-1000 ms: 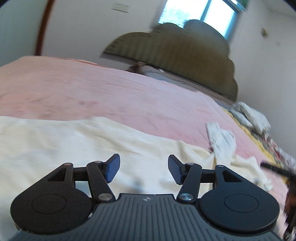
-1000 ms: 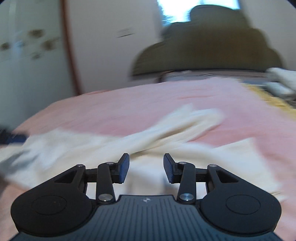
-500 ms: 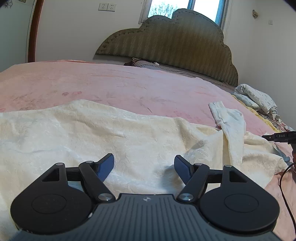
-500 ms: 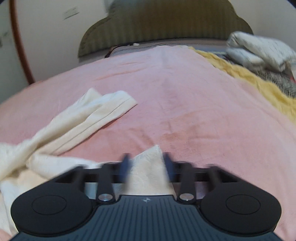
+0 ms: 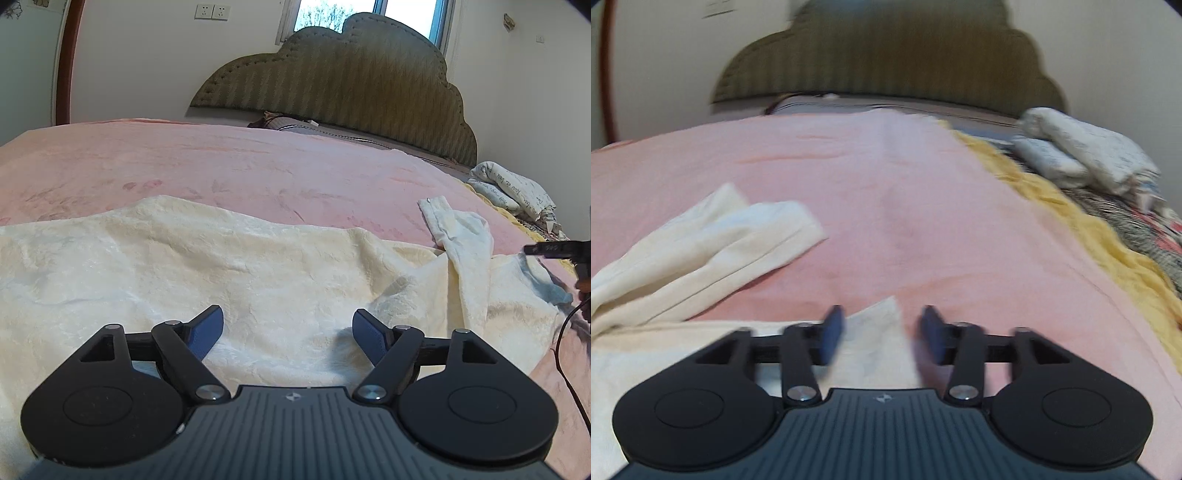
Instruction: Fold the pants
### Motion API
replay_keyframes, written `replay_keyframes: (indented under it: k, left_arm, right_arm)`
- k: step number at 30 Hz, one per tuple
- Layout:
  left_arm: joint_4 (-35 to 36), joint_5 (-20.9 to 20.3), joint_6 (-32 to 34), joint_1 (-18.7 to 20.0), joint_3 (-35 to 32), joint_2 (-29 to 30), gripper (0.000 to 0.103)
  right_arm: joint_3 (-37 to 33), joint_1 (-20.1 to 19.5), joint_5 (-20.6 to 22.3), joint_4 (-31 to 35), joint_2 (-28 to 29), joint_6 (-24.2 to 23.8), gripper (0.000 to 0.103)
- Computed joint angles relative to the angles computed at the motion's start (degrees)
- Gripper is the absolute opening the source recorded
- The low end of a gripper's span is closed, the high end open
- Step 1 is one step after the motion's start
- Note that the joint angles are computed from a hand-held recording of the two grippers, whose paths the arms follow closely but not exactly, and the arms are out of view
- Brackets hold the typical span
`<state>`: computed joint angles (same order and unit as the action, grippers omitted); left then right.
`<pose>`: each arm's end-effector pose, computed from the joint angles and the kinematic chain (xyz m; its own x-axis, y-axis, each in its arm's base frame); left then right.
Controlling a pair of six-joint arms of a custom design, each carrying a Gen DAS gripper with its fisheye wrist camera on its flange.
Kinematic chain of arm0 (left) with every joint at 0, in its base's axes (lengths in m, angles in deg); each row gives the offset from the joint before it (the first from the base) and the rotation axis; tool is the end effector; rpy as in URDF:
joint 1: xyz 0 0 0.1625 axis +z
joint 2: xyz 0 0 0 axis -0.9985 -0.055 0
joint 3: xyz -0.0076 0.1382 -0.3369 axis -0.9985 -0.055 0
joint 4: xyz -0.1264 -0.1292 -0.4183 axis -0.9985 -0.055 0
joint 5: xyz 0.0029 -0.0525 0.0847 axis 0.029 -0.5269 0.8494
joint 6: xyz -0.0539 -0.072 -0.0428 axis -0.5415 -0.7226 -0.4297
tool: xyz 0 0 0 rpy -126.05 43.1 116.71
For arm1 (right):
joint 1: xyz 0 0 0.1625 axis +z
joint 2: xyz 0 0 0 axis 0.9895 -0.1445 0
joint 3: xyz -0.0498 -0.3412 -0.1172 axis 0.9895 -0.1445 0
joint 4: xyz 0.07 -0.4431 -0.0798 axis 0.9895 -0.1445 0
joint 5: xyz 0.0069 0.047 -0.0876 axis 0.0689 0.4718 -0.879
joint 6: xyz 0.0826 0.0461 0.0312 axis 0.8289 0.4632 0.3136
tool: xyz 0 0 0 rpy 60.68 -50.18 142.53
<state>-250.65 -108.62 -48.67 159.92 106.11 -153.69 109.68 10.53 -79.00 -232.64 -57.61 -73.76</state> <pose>0.0753 -0.4111 0.1998 -0.8150 -0.0690 -0.5754 0.4568 0.5344 -0.7111 0.1069 -0.6031 0.0517 -0.6429 -0.0085 0.7659 -0.6033 0.6217 -0.4995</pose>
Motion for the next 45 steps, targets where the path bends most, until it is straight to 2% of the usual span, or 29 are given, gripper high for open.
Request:
replay_keyframes:
  k: [2,3,5,7,8,9,10,11,12,13,15,16,17,18,19,20,21,22,23,25,28,29,31,33,36,39,41,43,45]
  left_arm:
    - [0.2,-0.2,0.1,0.1,0.0,-0.1,0.081]
    - [0.3,-0.1,0.1,0.0,0.0,-0.1,0.081]
    - [0.3,0.1,0.2,-0.1,0.0,0.0,0.082]
    - [0.4,0.1,0.2,-0.1,0.1,0.0,0.082]
    - [0.4,0.0,0.2,-0.1,0.1,-0.1,0.082]
    - [0.5,-0.1,0.1,0.0,0.1,-0.2,0.083]
    - [0.6,-0.3,0.0,0.0,0.1,-0.2,0.083]
    - [0.6,-0.4,-0.1,0.1,0.1,-0.3,0.083]
    - [0.7,-0.7,-0.1,0.2,0.1,-0.4,0.085]
    - [1.0,-1.0,-0.2,0.3,0.1,-0.5,0.086]
    - [1.1,-1.1,-0.2,0.3,0.1,-0.6,0.087]
    - [1.2,-1.0,-0.1,0.3,0.1,-0.6,0.088]
    - [1.3,-1.1,-0.1,0.2,0.1,-0.6,0.089]
    - [1.4,-1.0,-0.1,0.2,0.1,-0.6,0.09]
    - [1.5,-1.0,-0.1,0.2,0.1,-0.6,0.09]
    - [1.6,-1.2,-0.1,0.2,0.1,-0.6,0.09]
    - [1.7,-1.3,-0.2,0.3,0.1,-0.7,0.091]
    - [1.9,-1.4,-0.2,0.3,0.0,-0.7,0.091]
    - [1.9,-1.5,-0.2,0.3,0.0,-0.7,0.092]
    - [2.1,-1.5,-0.2,0.3,0.0,-0.8,0.093]
    - [2.3,-1.4,0.1,0.2,0.0,-0.7,0.095]
    - [2.3,-1.2,0.2,0.1,0.0,-0.7,0.095]
    - [2.4,-1.4,0.1,0.2,0.1,-0.8,0.095]
    - [2.4,-1.6,0.0,0.3,0.1,-0.9,0.095]
    - [2.6,-2.1,-0.1,0.5,0.1,-1.1,0.096]
    - [2.8,-2.9,-0.1,1.0,-0.1,-1.2,0.096]
    - [2.9,-3.4,-0.1,1.2,-0.2,-1.2,0.097]
    - [3.2,-3.9,-0.2,1.5,-0.2,-1.3,0.098]
    - [3.4,-4.6,-0.3,1.8,-0.3,-1.5,0.099]
  right_arm:
    - [2.4,0.5,0.2,-9.5,-0.3,0.7,0.063]
    - [5.6,0.5,2.7,-10.7,-2.5,3.2,0.065]
    - [13.3,-0.5,11.3,-6.2,-8.8,8.1,0.065]
    - [19.3,-1.3,18.0,2.7,-14.3,8.4,0.064]
    - [20.9,-1.1,18.6,8.0,-16.3,6.8,0.065]
    - [21.7,-0.5,16.9,11.1,-16.4,4.7,0.067]
    - [21.4,0.1,13.3,11.8,-15.0,2.7,0.068]
    - [21.8,-0.4,11.5,10.1,-13.7,-0.6,0.072]
    - [22.3,-0.9,11.3,6.1,-12.8,-1.6,0.079]
    - [21.6,-1.1,8.7,2.1,-11.4,-0.4,0.079]
    - [18.7,1.2,0.8,-5.0,-7.8,4.4,0.079]
    - [18.0,2.2,0.2,-6.7,-6.7,4.7,0.08]
    - [18.3,3.0,1.9,-6.0,-6.9,5.1,0.08]
    - [19.5,3.0,6.0,-3.0,-8.2,5.0,0.08]
    - [20.5,3.2,9.4,2.0,-9.9,5.1,0.08]
    - [20.3,3.6,10.4,6.5,-10.2,3.2,0.081]
    - [18.9,3.9,9.0,8.8,-8.4,0.0,0.081]
    - [17.2,4.6,5.4,8.7,-6.1,-1.7,0.097]
    - [16.3,4.7,4.2,6.3,-4.8,-1.3,0.102]
    - [13.5,4.5,0.1,4.5,-2.9,5.8,0.103]
    - [8.2,6.8,-6.0,-1.1,0.9,16.5,0.103]
    - [6.5,7.7,-6.6,-0.8,1.6,19.3,0.103]
    - [1.9,9.4,-7.3,1.2,3.9,20.9,0.103]
    - [-4.1,11.5,-8.8,0.3,8.0,16.1,0.103]
    - [-12.8,13.3,-8.7,0.0,14.0,4.8,0.103]
    - [-24.5,15.5,-14.4,6.3,21.5,-2.7,0.103]
    - [-33.6,16.7,-19.6,11.5,27.4,-5.3,0.103]
    - [-40.0,16.8,-20.9,14.1,31.9,-9.5,0.103]
    - [-45.6,16.1,-22.2,20.1,34.9,-9.4,0.103]
